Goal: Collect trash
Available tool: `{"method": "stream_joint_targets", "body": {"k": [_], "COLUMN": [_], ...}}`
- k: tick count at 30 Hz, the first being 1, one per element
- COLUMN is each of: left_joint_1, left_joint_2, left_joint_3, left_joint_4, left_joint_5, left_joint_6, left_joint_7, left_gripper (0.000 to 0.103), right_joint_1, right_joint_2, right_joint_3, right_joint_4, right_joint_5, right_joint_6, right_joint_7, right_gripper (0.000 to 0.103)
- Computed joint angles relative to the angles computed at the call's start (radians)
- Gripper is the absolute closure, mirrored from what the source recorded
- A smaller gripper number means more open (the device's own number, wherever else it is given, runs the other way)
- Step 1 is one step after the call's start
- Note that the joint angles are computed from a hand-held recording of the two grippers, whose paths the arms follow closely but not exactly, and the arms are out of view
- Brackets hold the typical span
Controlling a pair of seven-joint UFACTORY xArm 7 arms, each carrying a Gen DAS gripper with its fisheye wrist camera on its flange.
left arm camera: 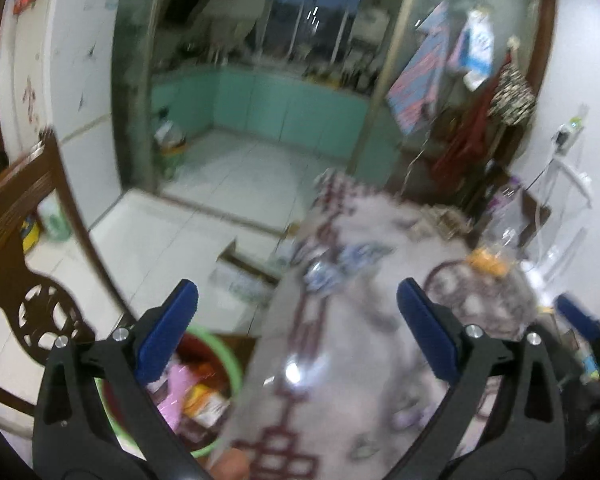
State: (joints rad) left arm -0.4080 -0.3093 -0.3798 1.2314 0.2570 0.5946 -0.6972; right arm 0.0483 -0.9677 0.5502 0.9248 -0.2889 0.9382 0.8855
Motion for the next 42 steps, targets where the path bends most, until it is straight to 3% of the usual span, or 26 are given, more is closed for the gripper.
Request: {"method": "stream_joint_targets", "body": {"k": [3, 6, 9, 11, 14, 24, 42], "left_joint_1": [0.046, 0.029, 0.057, 0.032, -0.024, -0.177, -0.387], "left_joint_2": [0.017, 0.061, 0.107, 0.144, 0.189, 0.241, 0.265], "left_joint_3": [-0.115, -0.162, -0.275, -0.296, -0.290, -0.258, -0.108], "left_joint_4": [0.057, 0.134, 0.236, 0.287, 0.345, 0.417, 0.438], "left_joint_5": [0.166, 0.230, 0.461, 0.498, 0.476, 0.581, 0.583], "left_joint_6": [-0.013, -0.009, 0.121, 0.176, 0.228, 0.368, 0.416], "left_joint_7": [-0.146, -0.231, -0.415, -0.447, -0.439, -0.491, -0.486], "left_gripper": [0.005, 0.005, 0.005, 0.005, 0.005, 0.005, 0.005], "right_joint_1": [-0.090, -0.077, -0.041, -0.040, -0.034, -0.049, -0.086], "right_joint_2": [-0.200, -0.220, -0.259, -0.303, -0.332, -0.429, -0.502], "right_joint_3": [0.033, -0.013, -0.077, -0.097, -0.132, -0.197, -0.229], "right_joint_4": [-0.062, -0.034, -0.061, -0.080, -0.085, -0.112, -0.114], "right_joint_5": [-0.150, -0.092, -0.038, -0.026, 0.010, 0.091, 0.157], "right_joint_6": [0.002, 0.129, 0.152, 0.161, 0.185, 0.209, 0.237], "right_joint_7": [-0.004, -0.089, -0.131, -0.150, -0.186, -0.265, -0.340], "right_gripper": [0.007, 0.007, 0.007, 0.007, 0.007, 0.007, 0.007]}}
